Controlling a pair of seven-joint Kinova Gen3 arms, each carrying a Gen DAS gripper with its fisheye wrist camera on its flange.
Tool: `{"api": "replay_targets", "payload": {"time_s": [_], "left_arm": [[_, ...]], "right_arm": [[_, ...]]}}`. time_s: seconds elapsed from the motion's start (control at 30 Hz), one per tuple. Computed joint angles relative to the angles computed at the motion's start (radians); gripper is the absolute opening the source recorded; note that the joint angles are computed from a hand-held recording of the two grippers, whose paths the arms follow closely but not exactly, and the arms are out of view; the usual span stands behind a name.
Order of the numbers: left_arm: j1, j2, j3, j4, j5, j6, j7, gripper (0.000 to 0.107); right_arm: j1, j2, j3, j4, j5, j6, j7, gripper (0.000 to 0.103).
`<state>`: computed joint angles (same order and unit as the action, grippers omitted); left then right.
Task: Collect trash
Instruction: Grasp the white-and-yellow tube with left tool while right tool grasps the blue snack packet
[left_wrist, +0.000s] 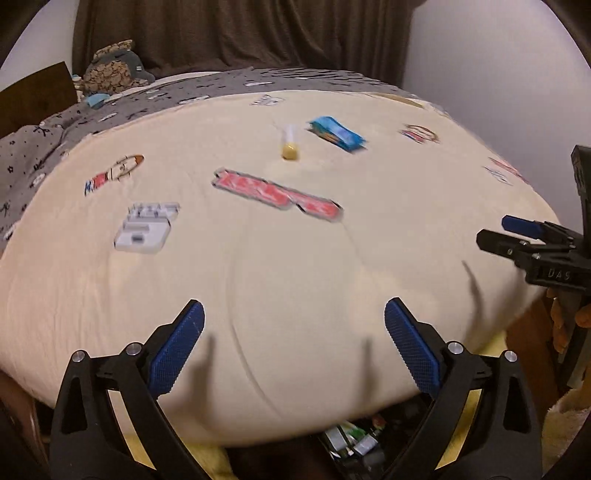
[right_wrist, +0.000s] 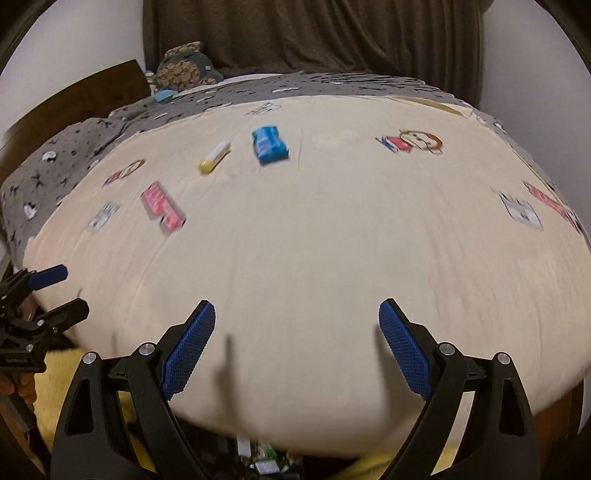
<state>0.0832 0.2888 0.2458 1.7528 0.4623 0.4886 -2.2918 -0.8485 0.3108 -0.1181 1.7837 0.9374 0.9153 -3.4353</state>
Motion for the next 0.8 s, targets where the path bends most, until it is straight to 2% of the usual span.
{"api": "replay_targets", "payload": {"time_s": [0.1, 0.2, 0.3, 0.4, 0.47, 0.53, 0.67, 0.7, 0.73, 0.8], "left_arm": [[0.056, 0.058, -0.046, -0.094, -0.080, 0.020, 0.093, 0.094], [0.093, 0.129, -0.069, -0.209, -0.151, 0.060, 0.178, 0.094], [0.107, 0.206, -0.064, -0.342, -0.194, 0.132, 0.224, 0.094], [0.131, 0.264, -0.071, -0.443, -0.233, 0.180, 0.268, 0.094], [0.138, 0.295, -0.069, -0.491, -0.248, 0.200, 0.284, 0.094], [0.143, 0.323, -0.067, -0.532, -0.258, 0.216, 0.296, 0.094], [0.165, 0.372, -0.073, -0.610, -0.283, 0.249, 0.323, 0.094], [0.169, 0.381, -0.073, -0.626, -0.288, 0.255, 0.327, 0.094], [0.177, 0.395, -0.073, -0.651, -0.293, 0.263, 0.332, 0.094], [0.186, 0.414, -0.072, -0.687, -0.298, 0.276, 0.338, 0.094]], "right_arm": [[0.070, 0.037, 0.031, -0.074, -0.010, -0.037, 0.100, 0.091], [0.084, 0.074, 0.104, -0.136, -0.046, -0.096, 0.194, 0.091], [0.191, 0.139, 0.076, -0.250, -0.093, -0.127, 0.316, 0.091], [0.229, 0.191, 0.102, -0.340, -0.174, -0.157, 0.438, 0.090], [0.292, 0.242, 0.067, -0.419, -0.223, -0.161, 0.520, 0.089], [0.330, 0.295, 0.059, -0.497, -0.290, -0.158, 0.601, 0.079], [0.320, 0.372, 0.102, -0.626, -0.378, -0.083, 0.726, 0.064], [0.305, 0.382, 0.125, -0.638, -0.382, -0.075, 0.737, 0.053], [0.299, 0.379, 0.139, -0.632, -0.388, -0.083, 0.737, 0.047], [0.295, 0.353, 0.163, -0.584, -0.405, -0.134, 0.725, 0.042]]}}
